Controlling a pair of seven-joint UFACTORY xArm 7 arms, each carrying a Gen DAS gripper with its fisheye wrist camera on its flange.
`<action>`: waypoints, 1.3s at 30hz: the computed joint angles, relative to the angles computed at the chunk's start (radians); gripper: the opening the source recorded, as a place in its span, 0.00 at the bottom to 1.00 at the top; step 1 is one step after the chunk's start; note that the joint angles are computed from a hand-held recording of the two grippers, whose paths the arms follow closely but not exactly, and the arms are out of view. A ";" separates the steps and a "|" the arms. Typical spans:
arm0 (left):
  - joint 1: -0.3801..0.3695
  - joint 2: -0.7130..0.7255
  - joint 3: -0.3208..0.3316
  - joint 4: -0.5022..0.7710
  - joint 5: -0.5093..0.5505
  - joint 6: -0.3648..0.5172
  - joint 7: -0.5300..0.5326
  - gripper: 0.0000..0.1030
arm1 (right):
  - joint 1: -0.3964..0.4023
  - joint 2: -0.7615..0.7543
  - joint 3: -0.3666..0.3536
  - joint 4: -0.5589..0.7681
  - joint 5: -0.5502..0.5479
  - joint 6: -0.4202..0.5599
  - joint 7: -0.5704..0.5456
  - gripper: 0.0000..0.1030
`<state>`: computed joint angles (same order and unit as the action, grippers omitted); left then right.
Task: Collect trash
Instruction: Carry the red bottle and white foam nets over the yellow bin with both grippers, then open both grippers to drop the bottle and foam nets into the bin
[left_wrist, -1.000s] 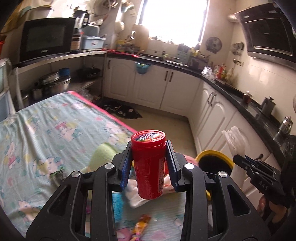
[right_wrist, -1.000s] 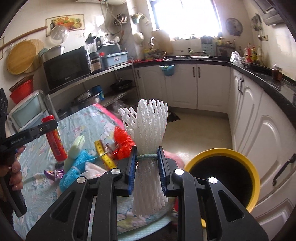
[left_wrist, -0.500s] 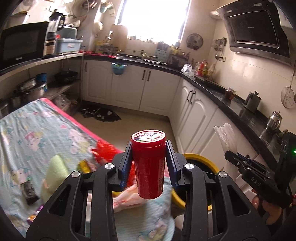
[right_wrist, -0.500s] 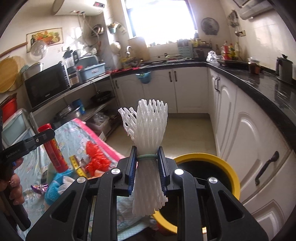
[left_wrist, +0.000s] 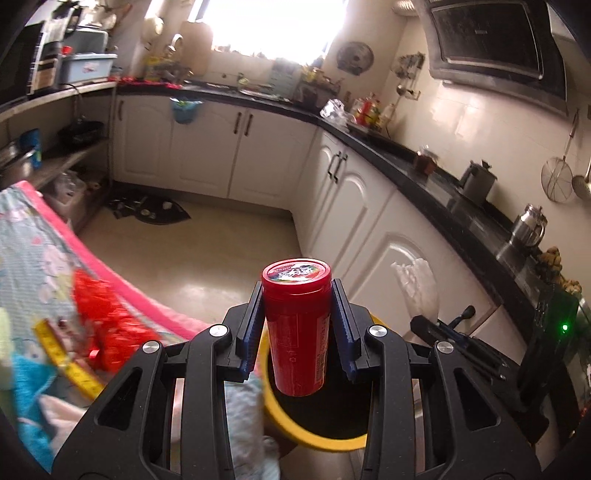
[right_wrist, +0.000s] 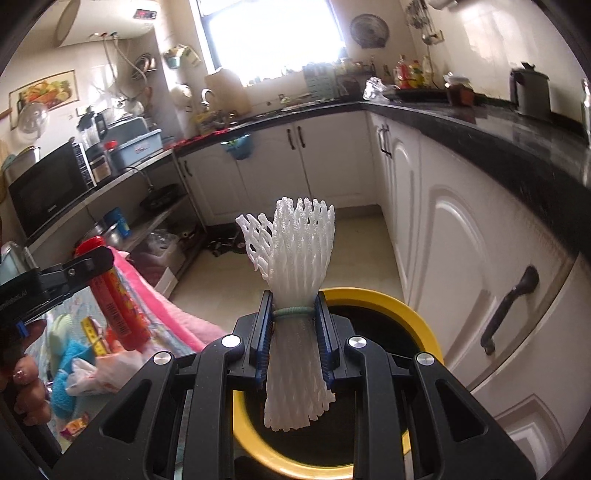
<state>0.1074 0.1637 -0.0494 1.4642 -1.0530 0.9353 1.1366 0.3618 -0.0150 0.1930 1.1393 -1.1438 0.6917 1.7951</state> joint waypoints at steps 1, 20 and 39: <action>-0.008 0.004 -0.006 -0.005 0.002 -0.011 0.002 0.27 | -0.004 -0.003 -0.004 -0.015 -0.005 -0.010 0.014 0.21; -0.074 0.111 -0.072 0.014 0.103 -0.018 -0.070 0.36 | -0.049 0.007 -0.033 -0.099 -0.006 -0.083 0.136 0.28; 0.002 0.030 -0.029 -0.033 0.016 -0.084 -0.018 0.90 | -0.027 -0.031 0.015 -0.074 -0.057 0.053 0.175 0.65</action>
